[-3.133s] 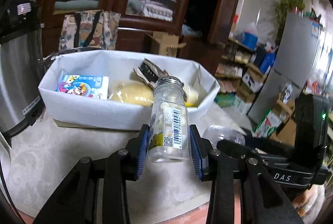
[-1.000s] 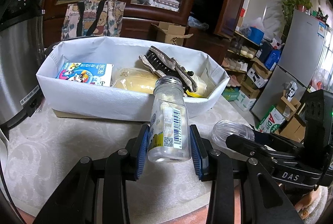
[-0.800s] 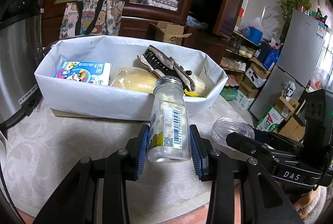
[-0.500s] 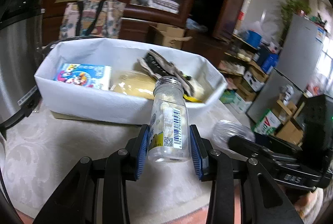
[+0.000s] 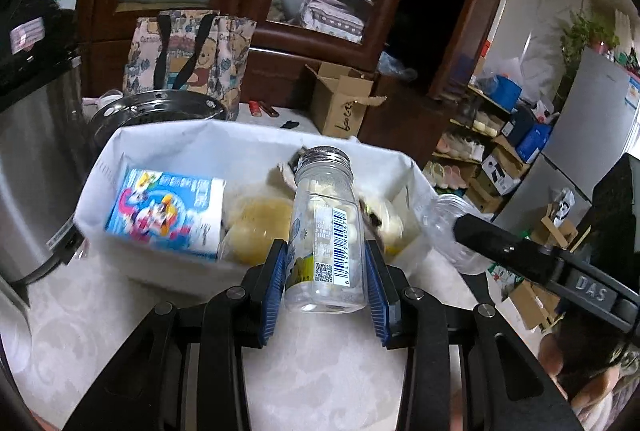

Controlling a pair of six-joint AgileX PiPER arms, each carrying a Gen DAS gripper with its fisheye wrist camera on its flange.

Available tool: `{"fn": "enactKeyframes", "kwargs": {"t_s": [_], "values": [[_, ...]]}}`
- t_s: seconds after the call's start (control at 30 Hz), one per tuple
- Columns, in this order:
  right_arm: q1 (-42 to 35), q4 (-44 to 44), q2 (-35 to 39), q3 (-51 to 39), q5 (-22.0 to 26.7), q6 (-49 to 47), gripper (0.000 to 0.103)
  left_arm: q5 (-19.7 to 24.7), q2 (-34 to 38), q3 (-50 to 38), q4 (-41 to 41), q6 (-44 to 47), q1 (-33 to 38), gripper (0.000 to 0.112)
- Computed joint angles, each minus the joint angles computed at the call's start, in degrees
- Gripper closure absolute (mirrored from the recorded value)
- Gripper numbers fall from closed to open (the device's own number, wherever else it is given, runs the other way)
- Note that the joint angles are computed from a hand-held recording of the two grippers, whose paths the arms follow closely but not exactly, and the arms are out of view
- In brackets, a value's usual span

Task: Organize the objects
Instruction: 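Lower the pill bottle and clear jar into the white box, opening both grippers, then withdraw both open grippers back from the white box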

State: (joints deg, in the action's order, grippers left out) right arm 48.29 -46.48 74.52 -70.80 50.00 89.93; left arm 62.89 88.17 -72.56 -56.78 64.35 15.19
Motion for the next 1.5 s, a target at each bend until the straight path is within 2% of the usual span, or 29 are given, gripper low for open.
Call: {"fn": "enactKeyframes", "kwargs": {"t_s": [0.2, 0.27, 0.33, 0.4, 0.47, 0.6, 0.7, 0.77, 0.83, 0.9, 1.07, 1.2, 1.37, 1.5], "values": [[-9.13, 5.97, 3.6, -5.04, -4.17, -4.99, 0.045, -3.58, 6.81, -8.03, 5.02, -10.66, -5.9, 0.075], [-11.25, 6.77, 5.79, -7.98, -2.73, -5.83, 0.045, -3.7, 9.6, -11.17, 6.83, -14.83, -7.2, 0.075], [-11.65, 4.49, 7.85, -9.57, -0.16, -2.77, 0.045, -6.33, 11.74, -13.65, 10.41, -21.01, -9.45, 0.075], [-11.92, 3.29, 9.24, -9.27, 0.4, 0.57, 0.045, -8.36, 13.01, -14.49, 11.42, -24.61, -10.66, 0.075], [-12.43, 3.06, 10.19, -8.88, -0.22, 0.77, 0.045, -8.01, 14.41, -15.84, 14.08, -27.02, -11.77, 0.075], [-11.19, -2.27, 12.64, -8.8, 2.74, 5.5, 0.045, -8.41, 13.99, -12.93, 9.27, -21.32, -10.5, 0.075], [-12.31, -3.02, 13.25, -7.81, 1.72, 7.43, 0.044, -3.82, 15.55, -12.54, -0.19, -16.72, -6.84, 0.07], [-12.6, -4.33, 13.81, -7.58, 1.93, 8.49, 0.044, -0.8, 17.03, -13.39, -3.01, -16.02, -5.26, 0.066], [-12.03, -4.51, 14.65, -8.69, 3.43, 6.41, 0.044, 0.13, 17.21, -13.46, -3.78, -15.38, -4.74, 0.066], [-11.78, -4.1, 15.04, -9.43, 4.11, 4.68, 0.044, -0.32, 16.36, -12.55, -3.63, -14.31, -4.98, 0.066], [-11.32, -6.78, 13.29, -7.29, 3.32, 6.9, 0.044, -2.64, 13.85, -10.09, -2.86, -11.58, -5.71, 0.066], [-9.3, -8.61, 11.09, -5.24, 4.57, 7.57, 0.044, -3.76, 11.79, -8.28, -2.94, -9.35, -5.49, 0.066], [-3.01, -10.63, 8.96, -3.9, 8.23, 2.05, 0.044, -9.03, 5.07, -2.53, 2.33, -6.61, -6.7, 0.066], [5.31, -13.27, 5.18, 1.11, 12.68, 0.59, 0.044, -6.13, -0.59, 5.77, 1.79, 3.14, -2.53, 0.066]]}}
